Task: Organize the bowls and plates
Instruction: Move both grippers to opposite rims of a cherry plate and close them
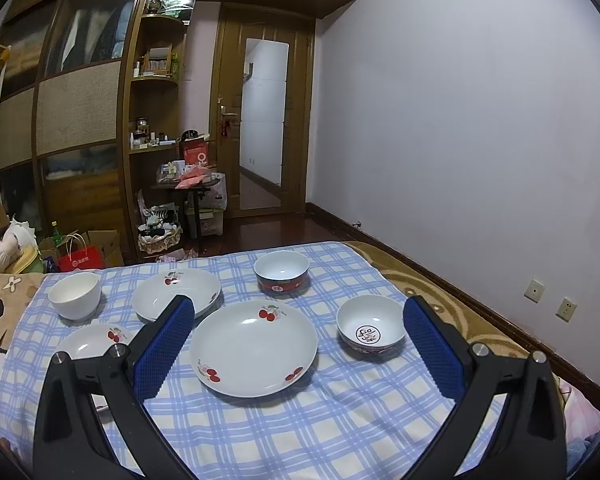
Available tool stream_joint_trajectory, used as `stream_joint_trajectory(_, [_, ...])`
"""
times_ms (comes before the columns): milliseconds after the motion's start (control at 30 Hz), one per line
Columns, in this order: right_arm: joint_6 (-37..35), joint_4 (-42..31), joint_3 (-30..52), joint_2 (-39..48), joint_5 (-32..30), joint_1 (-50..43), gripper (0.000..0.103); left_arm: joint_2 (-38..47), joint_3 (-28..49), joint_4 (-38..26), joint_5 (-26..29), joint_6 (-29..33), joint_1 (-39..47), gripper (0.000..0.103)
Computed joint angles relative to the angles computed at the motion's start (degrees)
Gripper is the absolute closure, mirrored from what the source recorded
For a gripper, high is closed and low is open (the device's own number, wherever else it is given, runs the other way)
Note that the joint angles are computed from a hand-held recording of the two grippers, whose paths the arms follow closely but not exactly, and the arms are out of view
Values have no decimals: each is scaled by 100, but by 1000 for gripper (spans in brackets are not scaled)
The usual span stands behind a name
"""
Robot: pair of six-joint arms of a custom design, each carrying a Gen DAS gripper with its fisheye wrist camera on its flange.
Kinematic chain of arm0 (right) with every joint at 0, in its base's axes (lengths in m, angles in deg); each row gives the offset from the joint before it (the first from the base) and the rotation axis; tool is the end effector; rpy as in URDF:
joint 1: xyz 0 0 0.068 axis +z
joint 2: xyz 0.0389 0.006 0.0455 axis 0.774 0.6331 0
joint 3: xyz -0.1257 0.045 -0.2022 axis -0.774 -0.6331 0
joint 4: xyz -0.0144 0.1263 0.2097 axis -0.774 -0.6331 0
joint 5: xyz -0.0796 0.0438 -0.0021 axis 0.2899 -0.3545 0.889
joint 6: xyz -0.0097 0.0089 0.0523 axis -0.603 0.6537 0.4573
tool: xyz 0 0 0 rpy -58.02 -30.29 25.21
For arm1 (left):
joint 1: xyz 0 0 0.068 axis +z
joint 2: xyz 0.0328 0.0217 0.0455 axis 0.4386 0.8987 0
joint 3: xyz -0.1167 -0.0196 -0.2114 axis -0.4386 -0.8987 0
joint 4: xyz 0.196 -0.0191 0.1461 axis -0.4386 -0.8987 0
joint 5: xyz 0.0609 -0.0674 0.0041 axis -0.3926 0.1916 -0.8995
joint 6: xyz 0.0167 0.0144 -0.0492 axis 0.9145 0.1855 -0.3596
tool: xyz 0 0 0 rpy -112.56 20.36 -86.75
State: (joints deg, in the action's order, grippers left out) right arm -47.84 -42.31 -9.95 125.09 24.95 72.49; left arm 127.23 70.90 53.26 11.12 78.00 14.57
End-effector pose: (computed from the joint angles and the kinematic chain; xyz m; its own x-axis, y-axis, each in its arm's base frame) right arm 0.2290 0.0735 0.2066 -0.3708 0.0034 -0.9287 0.1294 0.9904 -0.0480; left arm 0.2255 -0.0311 0.1939 -0.4571 0.0025 -0.8894 -0.2047 0.9729 0.1079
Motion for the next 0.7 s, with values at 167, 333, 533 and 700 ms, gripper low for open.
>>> stream_joint_trajectory(167, [8, -6, 10, 8, 10, 6, 0, 84, 46, 15, -54, 39, -72, 1])
stream_joint_trajectory(333, [5, -13, 9, 0, 1, -3, 0, 150, 138, -70, 1, -11, -28, 1])
stream_joint_trajectory(533, [-46, -22, 2, -3, 8, -21, 0, 316, 301, -203, 68, -84, 32, 1])
stream_joint_trajectory(700, [-208, -288, 262, 140, -2, -15, 0, 681, 676, -489, 453, -95, 277, 1])
